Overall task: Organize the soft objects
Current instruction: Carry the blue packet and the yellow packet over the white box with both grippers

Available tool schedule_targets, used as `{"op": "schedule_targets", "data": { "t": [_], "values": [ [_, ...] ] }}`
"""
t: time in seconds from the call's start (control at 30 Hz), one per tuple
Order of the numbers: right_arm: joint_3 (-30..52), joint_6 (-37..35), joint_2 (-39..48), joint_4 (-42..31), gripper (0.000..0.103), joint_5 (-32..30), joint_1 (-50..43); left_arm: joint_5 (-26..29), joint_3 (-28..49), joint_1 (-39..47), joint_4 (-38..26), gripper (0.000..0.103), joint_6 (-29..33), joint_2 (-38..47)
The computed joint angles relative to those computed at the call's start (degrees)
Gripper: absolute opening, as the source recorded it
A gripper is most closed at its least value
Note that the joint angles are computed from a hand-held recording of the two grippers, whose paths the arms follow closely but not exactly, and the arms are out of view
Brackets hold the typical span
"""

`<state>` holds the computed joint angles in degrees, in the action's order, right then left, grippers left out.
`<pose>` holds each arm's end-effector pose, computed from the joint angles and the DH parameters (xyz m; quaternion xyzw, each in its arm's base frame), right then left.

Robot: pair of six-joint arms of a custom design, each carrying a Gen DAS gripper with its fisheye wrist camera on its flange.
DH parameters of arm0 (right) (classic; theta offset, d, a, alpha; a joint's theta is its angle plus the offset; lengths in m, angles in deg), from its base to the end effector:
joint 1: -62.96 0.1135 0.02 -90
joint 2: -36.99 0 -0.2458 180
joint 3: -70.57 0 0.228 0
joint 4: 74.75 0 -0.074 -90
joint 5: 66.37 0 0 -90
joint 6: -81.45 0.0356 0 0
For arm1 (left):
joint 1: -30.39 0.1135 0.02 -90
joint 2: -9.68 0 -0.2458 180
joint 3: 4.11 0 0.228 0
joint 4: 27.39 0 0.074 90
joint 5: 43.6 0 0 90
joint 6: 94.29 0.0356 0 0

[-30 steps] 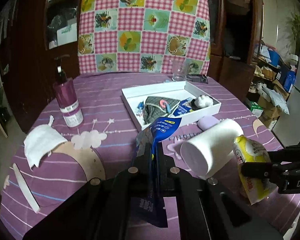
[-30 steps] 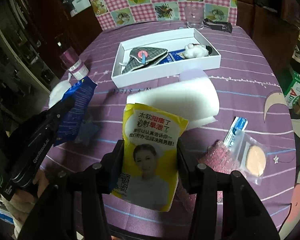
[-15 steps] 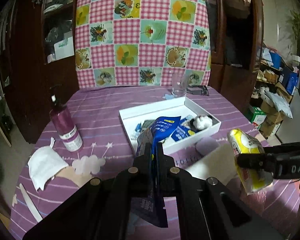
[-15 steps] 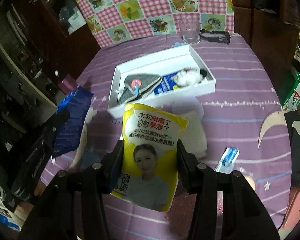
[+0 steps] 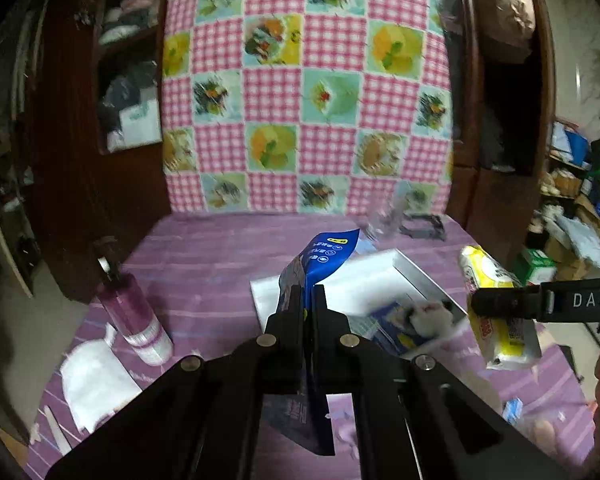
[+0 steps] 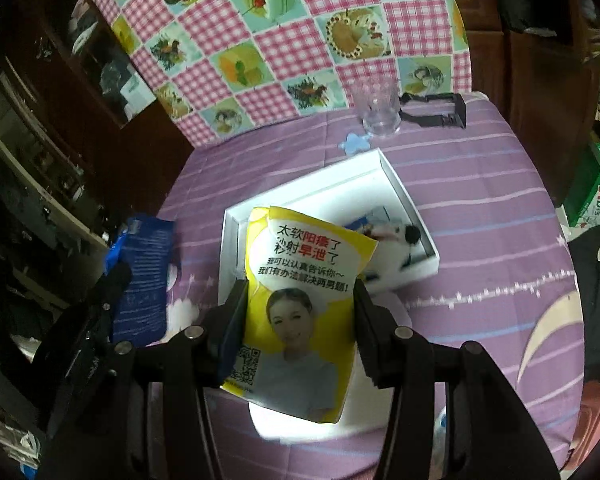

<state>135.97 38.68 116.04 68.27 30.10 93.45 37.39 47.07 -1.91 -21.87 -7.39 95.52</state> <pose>0.2297 0.1306 0.2165 0.1556 0.9273 0.1696 0.2952 0.2439 -0.1476 0.1758 0.1782 0.8419 -0.0890 0.5016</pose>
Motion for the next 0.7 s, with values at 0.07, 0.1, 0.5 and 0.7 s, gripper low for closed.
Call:
{"op": "schedule_targets", "data": {
  "t": [0.07,0.1,0.5,0.7],
  "values": [
    [0.41,-0.54,1.57,1.71,0.051,-1.09,-1.25,-2.05,1.69,-0.32,1.35,0.001,0.10,2.14],
    [0.62,-0.76,2.33,2.73,0.051,-1.95,-2.02,-2.45,2.76,-0.33,1.69,0.001,0.04,3.35],
    [-5.33,0.92,11.89,31.02,0.052,-9.17,-12.86,-2.90,17.43,-1.78,8.68,0.001,-5.71,24.00],
    [-6.31,0.96,18.23,36.76,0.052,-13.44,-16.27,-6.46,20.77,-3.97,12.24,0.001,-5.19,33.16]
  ]
}}
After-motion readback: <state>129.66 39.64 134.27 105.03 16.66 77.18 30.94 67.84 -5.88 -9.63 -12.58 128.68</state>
